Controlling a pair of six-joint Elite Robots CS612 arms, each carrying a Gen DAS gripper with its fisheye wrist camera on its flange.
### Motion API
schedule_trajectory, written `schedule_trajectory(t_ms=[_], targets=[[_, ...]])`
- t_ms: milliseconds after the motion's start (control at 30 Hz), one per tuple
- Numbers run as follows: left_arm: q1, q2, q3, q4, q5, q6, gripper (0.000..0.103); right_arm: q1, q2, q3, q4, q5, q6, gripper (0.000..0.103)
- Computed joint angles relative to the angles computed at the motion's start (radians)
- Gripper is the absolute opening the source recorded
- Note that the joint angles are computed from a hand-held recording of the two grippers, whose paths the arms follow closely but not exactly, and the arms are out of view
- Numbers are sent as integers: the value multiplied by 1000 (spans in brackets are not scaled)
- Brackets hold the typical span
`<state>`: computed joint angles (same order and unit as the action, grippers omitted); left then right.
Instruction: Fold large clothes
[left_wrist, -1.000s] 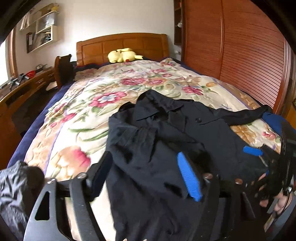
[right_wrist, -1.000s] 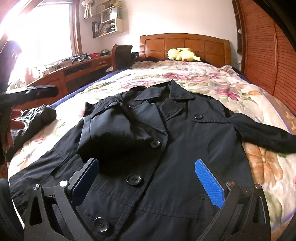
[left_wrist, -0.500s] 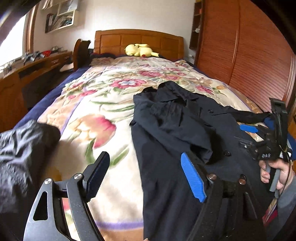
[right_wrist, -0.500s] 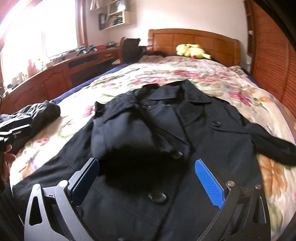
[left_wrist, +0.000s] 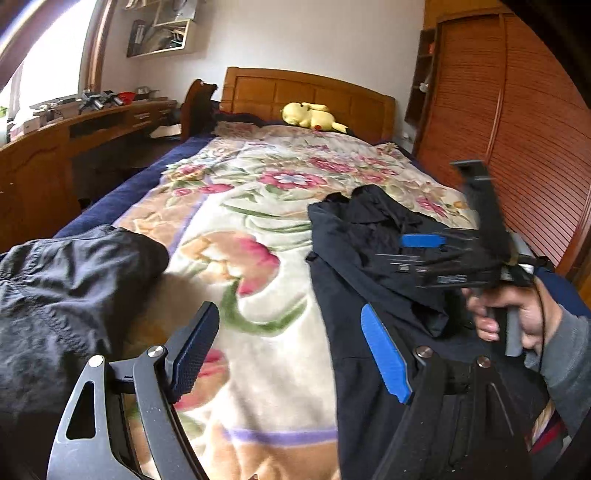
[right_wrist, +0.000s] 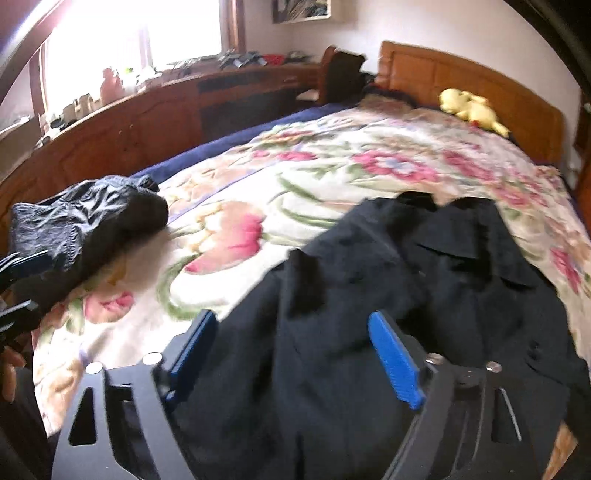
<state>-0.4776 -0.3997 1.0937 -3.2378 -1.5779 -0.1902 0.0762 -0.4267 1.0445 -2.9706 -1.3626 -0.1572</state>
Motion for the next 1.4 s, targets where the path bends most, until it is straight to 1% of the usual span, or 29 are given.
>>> schedule_trajectory(t_ms=[33, 100, 133, 200, 233, 267, 300, 333, 400, 467, 500, 633, 700, 833, 900, 967, 1033, 1067, 1200, 1233, 1333, 1400], targets=[[0, -2, 4, -5, 12, 0, 80, 4, 19, -39, 35, 2, -7, 77], [-4, -6, 14, -19, 58, 6, 80, 10, 56, -112, 95, -9, -21, 68], [-3, -6, 17, -23, 65, 8, 80, 14, 75, -152, 134, -31, -27, 65], [-2, -9, 22, -23, 63, 5, 80, 17, 110, -224, 205, -65, -25, 51], [-2, -8, 23, -23, 60, 4, 80, 17, 121, -246, 225, -78, -20, 47], [-2, -8, 23, -22, 62, 9, 80, 17, 130, -261, 233, -94, -16, 32], [-3, -8, 23, -23, 66, 13, 80, 18, 137, -278, 240, -110, -10, 15], [-4, -8, 24, -25, 67, 15, 80, 17, 143, -290, 248, -115, -2, 12], [-5, -5, 18, -21, 62, 16, 80, 10, 140, -280, 229, -93, 2, 7], [-9, -4, 11, -1, 63, 18, 80, 6, 122, -233, 152, -108, -9, 7], [-11, -2, 8, -6, 56, 23, 80, 5, 109, -204, 111, -111, 0, 6], [-23, -1, 2, -26, 36, 40, 80, -11, 35, -48, -77, -104, 40, 6], [-30, 1, -3, -37, 26, 53, 80, -20, -1, 25, -151, -101, 56, 6], [-44, 8, -21, -42, -2, 77, 80, -32, -78, 188, -302, -128, 64, 6], [-53, 13, -28, -47, -3, 86, 80, -39, -113, 268, -372, -134, 76, 6], [-59, 17, -37, -49, -19, 91, 80, -42, -140, 334, -423, -138, 105, 6], [-66, 21, -47, -36, -28, 100, 80, -50, -160, 400, -477, -121, 167, 6], [-70, 24, -53, -34, -34, 107, 80, -49, -174, 439, -499, -128, 185, 6], [-82, 27, -60, -22, -34, 135, 80, -39, -201, 551, -594, -173, 247, 6], [-84, 26, -56, -20, -30, 144, 80, -34, -209, 576, -610, -194, 262, 6], [-92, 22, -43, -12, -16, 166, 80, -20, -224, 632, -621, -270, 290, 6], [-92, 20, -36, -8, -24, 169, 80, -21, -234, 665, -623, -277, 333, 6]])
